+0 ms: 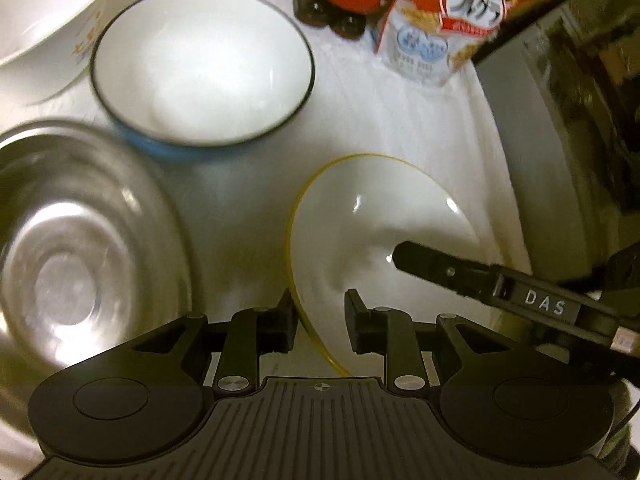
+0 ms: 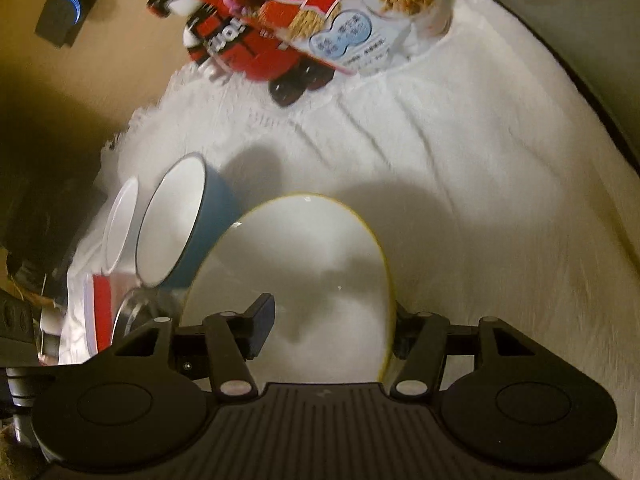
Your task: Organize plates and bowls
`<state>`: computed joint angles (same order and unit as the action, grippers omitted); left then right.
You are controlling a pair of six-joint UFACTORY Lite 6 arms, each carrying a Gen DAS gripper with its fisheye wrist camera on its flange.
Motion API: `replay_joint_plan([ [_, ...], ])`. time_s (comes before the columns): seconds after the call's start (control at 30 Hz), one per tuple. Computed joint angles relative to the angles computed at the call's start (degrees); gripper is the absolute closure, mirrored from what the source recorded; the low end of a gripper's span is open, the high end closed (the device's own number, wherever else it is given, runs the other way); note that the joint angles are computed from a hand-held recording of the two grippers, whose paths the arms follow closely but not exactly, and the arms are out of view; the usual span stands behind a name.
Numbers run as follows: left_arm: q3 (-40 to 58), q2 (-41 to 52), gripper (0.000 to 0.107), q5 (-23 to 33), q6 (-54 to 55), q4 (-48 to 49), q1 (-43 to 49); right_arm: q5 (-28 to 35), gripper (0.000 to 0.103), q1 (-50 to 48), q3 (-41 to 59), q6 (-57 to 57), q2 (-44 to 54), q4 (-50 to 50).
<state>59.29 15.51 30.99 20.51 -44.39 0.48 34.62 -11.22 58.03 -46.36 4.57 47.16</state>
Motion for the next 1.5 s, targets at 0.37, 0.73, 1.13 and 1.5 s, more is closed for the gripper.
replay_joint_plan([
  [0.37,-6.6,-5.1,0.083,1.2,4.5,-1.8,0.7,-1.4,0.041,1.6,-8.2,3.8,-6.9,-6.6],
  [0.73,-0.1,-12.3,0.084,11.1,13.7,-3.7,18.6,-5.6,0.027,5.5,-1.9,15.7,-15.0,-21.0],
  [1.13,28.8,16.3,0.083,5.1,-3.7,13.6,19.1,4.0,0.02,21.7,37.0,34.5,19.9,-31.3],
  [1.5,35.9,26.1,0.083,5.1,-8.1,16.8,17.4,14.7,0.047,22.4,63.5,31.6,47.6,-23.8],
])
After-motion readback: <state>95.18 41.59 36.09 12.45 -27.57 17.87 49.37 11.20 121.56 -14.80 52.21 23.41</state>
